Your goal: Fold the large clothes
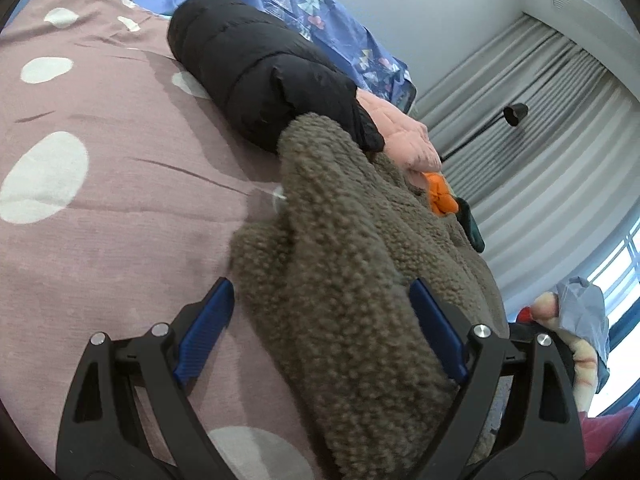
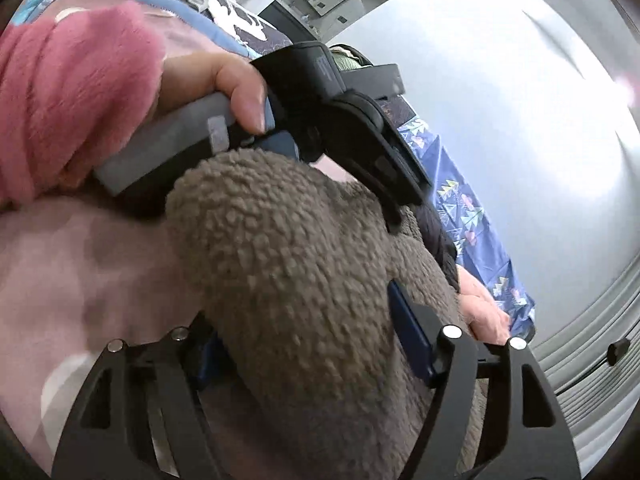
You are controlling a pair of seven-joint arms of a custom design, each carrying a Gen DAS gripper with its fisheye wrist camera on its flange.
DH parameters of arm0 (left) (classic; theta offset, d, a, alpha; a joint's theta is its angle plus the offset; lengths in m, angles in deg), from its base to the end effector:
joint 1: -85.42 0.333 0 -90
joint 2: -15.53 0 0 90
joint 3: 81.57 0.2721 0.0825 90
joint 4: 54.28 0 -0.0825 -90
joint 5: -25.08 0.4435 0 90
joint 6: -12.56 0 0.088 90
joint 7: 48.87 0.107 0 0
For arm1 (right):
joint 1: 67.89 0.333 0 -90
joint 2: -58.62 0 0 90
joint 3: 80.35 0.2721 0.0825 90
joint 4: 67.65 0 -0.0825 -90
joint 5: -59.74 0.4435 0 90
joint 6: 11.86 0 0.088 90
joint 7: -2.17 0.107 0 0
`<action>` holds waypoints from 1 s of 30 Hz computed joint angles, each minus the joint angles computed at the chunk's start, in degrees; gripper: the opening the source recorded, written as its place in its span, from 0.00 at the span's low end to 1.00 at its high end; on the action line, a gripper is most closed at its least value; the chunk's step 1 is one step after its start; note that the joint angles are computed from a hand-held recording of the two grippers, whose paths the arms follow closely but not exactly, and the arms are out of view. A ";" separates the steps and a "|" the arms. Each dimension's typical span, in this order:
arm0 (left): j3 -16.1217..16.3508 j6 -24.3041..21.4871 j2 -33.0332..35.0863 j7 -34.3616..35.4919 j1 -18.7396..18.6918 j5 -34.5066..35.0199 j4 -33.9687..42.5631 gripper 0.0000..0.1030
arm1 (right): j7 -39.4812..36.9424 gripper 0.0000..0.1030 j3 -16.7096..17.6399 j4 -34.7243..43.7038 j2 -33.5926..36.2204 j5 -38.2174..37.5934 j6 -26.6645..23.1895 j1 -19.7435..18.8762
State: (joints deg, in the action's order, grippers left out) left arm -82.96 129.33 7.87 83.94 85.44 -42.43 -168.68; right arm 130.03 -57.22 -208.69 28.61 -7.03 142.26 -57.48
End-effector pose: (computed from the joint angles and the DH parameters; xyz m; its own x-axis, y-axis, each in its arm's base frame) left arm 0.6078 -0.0666 0.5078 -0.4328 -0.5556 0.7099 -0.8453 -0.0236 -0.5338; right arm 0.4134 0.3116 0.4646 0.3117 -0.6179 0.7218 -0.2869 -0.7854 -0.5485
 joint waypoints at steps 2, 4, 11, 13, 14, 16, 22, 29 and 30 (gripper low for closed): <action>-0.34 0.80 -0.03 -0.60 -0.21 0.61 0.14 0.85 | 1.51 0.47 -0.63 0.13 -0.19 -0.18 1.59 -0.32; -0.06 -0.66 0.55 -1.68 -0.30 -0.84 0.86 0.67 | 0.95 0.43 -3.17 -0.91 -1.78 4.02 4.36 0.69; -1.21 1.00 -0.95 -6.94 -1.15 -1.23 3.21 0.45 | 0.35 0.43 -3.60 -3.84 -7.35 11.65 12.71 -3.38; -1.22 1.76 -1.51 -8.15 -1.71 -0.31 4.09 0.42 | 0.38 0.43 -3.59 -4.48 -8.83 13.29 14.90 -4.67; -1.41 2.38 -1.70 -9.25 -2.10 0.47 4.99 0.40 | 0.18 0.43 -4.34 -4.91 -9.72 14.62 16.14 -4.89; -1.64 3.33 -1.77 -11.02 -2.93 1.59 6.77 0.38 | -0.36 0.42 -6.08 -5.98 -11.56 17.51 18.09 -4.82; -4.68 8.25 -0.01 -15.55 -7.00 6.98 16.00 0.35 | -1.24 0.42 -10.72 -10.13 -19.16 24.12 23.70 -7.00; -12.00 10.63 12.83 -25.00 -13.32 22.55 37.35 0.35 | -3.97 0.41 -22.42 -19.08 -31.35 31.97 25.48 -7.33; -13.06 10.21 14.76 -25.91 -14.10 24.90 39.96 0.35 | -4.70 0.41 -24.21 -20.23 -32.80 33.02 25.10 -7.11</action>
State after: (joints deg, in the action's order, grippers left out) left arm -96.02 139.53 22.63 58.03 71.33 -17.52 -128.72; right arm 125.33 -81.43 -228.92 -4.20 25.99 167.36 -64.59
